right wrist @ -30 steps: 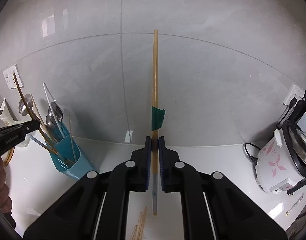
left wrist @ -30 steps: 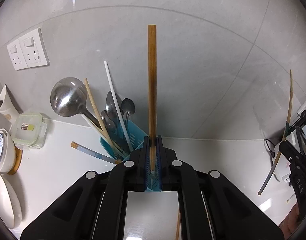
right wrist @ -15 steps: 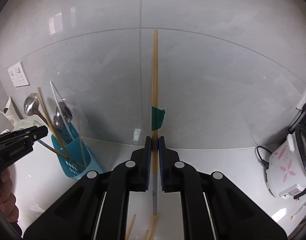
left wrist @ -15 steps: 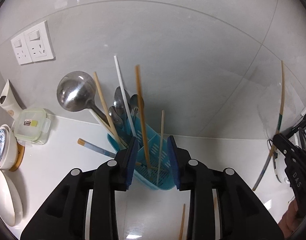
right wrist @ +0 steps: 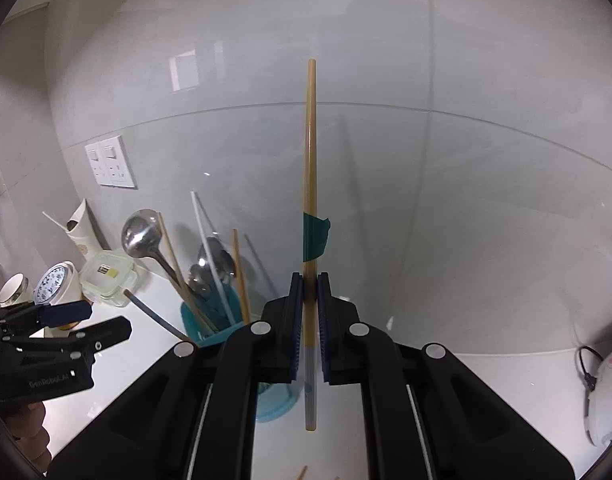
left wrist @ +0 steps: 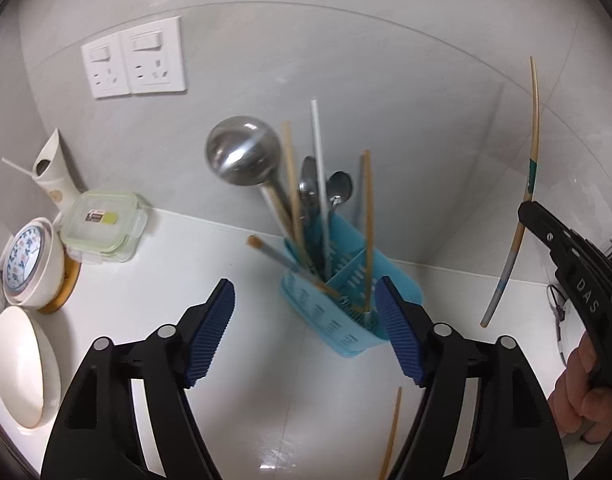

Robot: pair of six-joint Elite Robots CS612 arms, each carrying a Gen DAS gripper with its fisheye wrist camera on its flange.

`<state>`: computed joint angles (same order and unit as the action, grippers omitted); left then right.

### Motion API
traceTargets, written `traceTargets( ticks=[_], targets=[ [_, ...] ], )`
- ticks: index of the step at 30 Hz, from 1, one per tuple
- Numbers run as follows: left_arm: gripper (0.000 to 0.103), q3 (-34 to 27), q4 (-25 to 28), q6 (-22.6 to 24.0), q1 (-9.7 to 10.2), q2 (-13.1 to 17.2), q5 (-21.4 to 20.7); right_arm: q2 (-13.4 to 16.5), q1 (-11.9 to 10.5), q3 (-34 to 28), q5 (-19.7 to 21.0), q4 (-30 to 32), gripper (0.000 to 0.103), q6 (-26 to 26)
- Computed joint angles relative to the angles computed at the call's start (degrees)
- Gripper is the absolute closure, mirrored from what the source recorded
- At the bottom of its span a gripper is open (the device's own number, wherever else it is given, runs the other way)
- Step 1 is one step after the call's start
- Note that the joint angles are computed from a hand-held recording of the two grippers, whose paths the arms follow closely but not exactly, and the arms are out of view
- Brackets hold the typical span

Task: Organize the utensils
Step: 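Open left tool to drop brown chopstick in holder while right tool lowers its chopstick in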

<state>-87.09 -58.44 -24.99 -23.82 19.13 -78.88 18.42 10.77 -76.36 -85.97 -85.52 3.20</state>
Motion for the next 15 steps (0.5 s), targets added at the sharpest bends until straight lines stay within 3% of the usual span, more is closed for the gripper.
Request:
traceTargets(
  ticks=[7,15],
  targets=[
    [0.010,-2.5,2.2,-1.1,0.43,1.3,3.1,0.6,0.7,2.0,2.9,-3.7,0.096,-1.5],
    [0.007,-3.6,4.5,-2.7,1.25,2.4,2.7,2.2,1.6,2.8,5.1,-8.2,0.096,-2.5]
  ],
)
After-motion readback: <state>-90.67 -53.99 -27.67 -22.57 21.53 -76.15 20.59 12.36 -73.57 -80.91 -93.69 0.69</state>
